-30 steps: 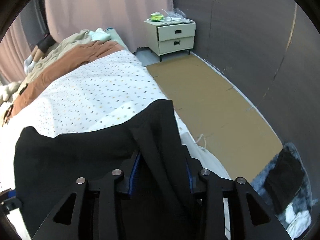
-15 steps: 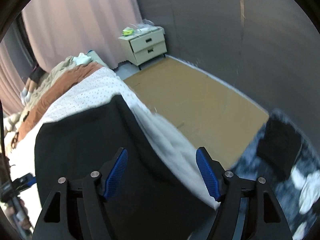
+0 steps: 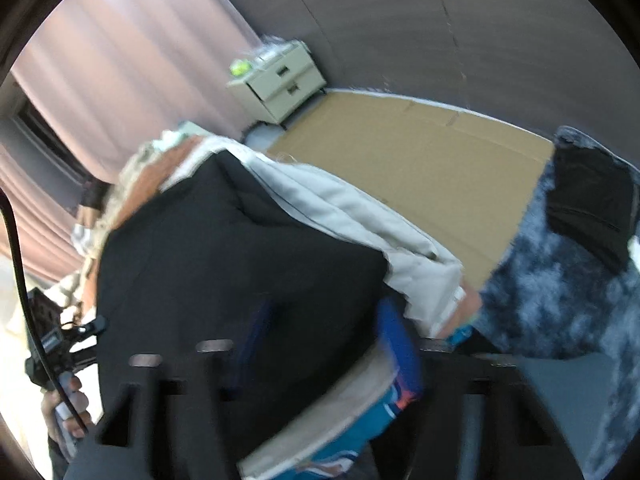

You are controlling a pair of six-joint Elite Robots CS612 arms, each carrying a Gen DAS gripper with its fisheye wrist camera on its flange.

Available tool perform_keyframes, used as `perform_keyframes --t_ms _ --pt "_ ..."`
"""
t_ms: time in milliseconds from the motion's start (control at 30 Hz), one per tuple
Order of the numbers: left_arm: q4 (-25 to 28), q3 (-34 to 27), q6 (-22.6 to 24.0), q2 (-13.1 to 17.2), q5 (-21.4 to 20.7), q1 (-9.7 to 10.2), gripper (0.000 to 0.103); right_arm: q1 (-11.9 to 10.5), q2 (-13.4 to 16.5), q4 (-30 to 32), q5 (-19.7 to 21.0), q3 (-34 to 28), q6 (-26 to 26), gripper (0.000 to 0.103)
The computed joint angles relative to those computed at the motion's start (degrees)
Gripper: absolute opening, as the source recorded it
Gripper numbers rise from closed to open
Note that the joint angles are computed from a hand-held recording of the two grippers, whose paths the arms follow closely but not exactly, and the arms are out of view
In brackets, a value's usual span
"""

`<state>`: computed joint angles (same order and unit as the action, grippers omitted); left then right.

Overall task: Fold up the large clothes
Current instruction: 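Lower the jacket onto the beige garment stack with both grippers, then open both grippers and release the jacket on the stack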

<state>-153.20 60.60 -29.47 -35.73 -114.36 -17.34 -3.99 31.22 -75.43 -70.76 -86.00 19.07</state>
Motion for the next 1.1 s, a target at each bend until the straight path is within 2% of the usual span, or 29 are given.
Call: perform_keyframes --t_ms 67,167,367,467,600,733,767,833,900,967,1100 --pt "1.2 -1.6 0.6 0.6 0.8 -0.29 0.059 -0.1 0.1 -1.3 0.6 0.3 0.6 0.012" --pt "2.8 -3.6 0.8 1.2 1.7 -0.68 0.059 -0.2 0.3 -4.0 0.3 0.9 1.8 0.008" --pt "5.1 -4.0 2.3 0.6 2.5 -1.23 0.062 0.0 0.2 -7.8 -3.5 2.5 2.8 0.006" --pt "3.1 -1.0 3.4 -1.2 2.5 -0.94 0.062 0.0 0.6 -8.3 -4.9 2.7 4.4 0.006" --pt "-1.8 3.6 4.1 -4.1 6.5 -0.89 0.062 -0.1 1.6 -8.4 -5.9 1.7 5.8 0.006" --pt "-4.4 4.4 2.7 -4.5 7.5 -0.31 0.062 0.1 2.0 -8.1 -7.8 0.4 5.6 0.006" --pt "-4.1 4.1 2.8 -4.4 7.2 -0.27 0.06 0.1 2.1 -8.3 -8.0 -0.1 5.9 0.006" --pt "-3.2 3.5 4.1 -4.0 5.4 -0.22 0.041 0.2 2.3 -8.3 -8.7 -0.6 6.1 0.006" --pt "-1.1 2.0 5.4 -3.1 3.6 -0.18 0.034 0.3 2.2 -8.0 -9.4 -0.7 5.6 0.006" --pt "1.0 0.1 5.6 -2.0 3.7 -0.21 0.033 0.5 2.2 -7.7 -9.7 -0.6 5.4 0.006" --pt "0.3 -1.2 4.6 -0.8 3.8 -0.23 0.033 0.4 2.3 -7.5 -9.8 -0.6 5.6 0.006"
